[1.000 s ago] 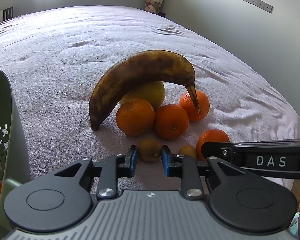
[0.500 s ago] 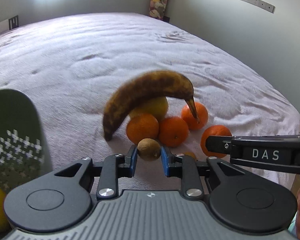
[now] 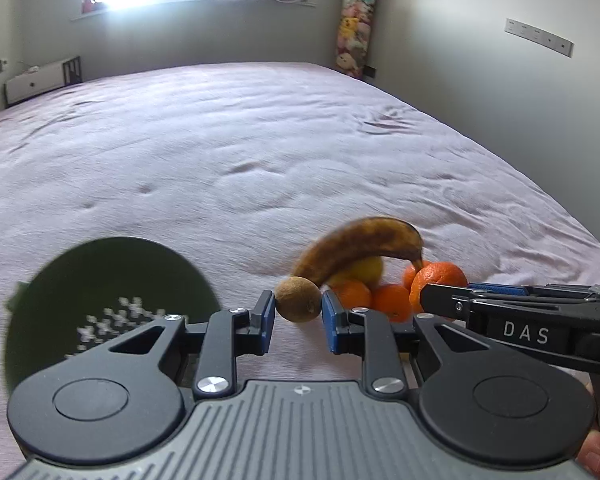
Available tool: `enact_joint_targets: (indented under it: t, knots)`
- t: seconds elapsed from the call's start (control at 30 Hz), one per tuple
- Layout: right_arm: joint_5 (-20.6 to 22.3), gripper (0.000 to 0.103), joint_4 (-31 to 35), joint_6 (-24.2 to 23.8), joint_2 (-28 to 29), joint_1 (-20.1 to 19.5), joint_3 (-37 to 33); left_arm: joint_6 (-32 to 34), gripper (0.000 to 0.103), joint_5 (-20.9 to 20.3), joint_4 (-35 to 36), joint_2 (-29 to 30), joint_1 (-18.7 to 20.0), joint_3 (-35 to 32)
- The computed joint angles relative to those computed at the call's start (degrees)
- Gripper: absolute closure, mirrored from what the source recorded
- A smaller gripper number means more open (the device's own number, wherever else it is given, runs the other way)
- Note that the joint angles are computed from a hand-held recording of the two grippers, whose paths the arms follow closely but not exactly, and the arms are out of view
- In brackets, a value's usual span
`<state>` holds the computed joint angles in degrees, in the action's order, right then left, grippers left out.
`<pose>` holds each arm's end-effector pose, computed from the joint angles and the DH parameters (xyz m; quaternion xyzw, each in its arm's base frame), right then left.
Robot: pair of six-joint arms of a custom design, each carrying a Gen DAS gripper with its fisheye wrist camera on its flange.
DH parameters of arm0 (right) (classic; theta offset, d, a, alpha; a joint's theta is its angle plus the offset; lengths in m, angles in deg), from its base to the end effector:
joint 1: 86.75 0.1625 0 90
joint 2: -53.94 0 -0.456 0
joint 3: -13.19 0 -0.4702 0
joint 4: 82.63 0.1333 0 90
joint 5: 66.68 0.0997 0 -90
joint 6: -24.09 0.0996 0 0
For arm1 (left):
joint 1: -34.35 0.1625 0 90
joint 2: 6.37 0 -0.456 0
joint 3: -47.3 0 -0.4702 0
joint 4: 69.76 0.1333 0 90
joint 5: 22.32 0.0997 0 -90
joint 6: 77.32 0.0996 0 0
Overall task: Organize fruits
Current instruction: 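Carry the kiwi and mandarin over the colander and release both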
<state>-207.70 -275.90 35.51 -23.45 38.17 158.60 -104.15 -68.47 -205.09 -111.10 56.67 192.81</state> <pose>0.2708 -0.2904 0.1779 0.0475 -0.8687 0.4127 0.2698 -0.2425 -0.3182 0.2327 0.3096 0.8738 -0.2990 0.2262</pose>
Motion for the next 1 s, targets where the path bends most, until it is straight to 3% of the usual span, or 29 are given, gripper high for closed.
enact_joint_targets:
  t: [0.37, 0.6, 0.77, 1.0]
  knots:
    - [4.7, 0.064, -3.4, -8.2, 6.8, 5.2, -5.1, -7.0, 0.075, 3.7, 15.8, -10.4, -0.1, -2.3]
    - [8.1, 0.065, -1.5, -11.9, 11.1, 7.1, -8.7, -9.5, 0.075, 1.1, 20.6, -14.4, 4.8, -4.7]
    - [9.9, 0.066, 1.3, -15.2, 13.6, 7.5, -10.8, -10.7, 0.075, 1.4, 24.0, -16.9, 7.9, -5.7]
    - [12.4, 0.066, 6.1, -20.8, 16.9, 6.3, -13.9, -9.6, 0.075, -3.1, 18.5, -19.1, 15.2, -5.7]
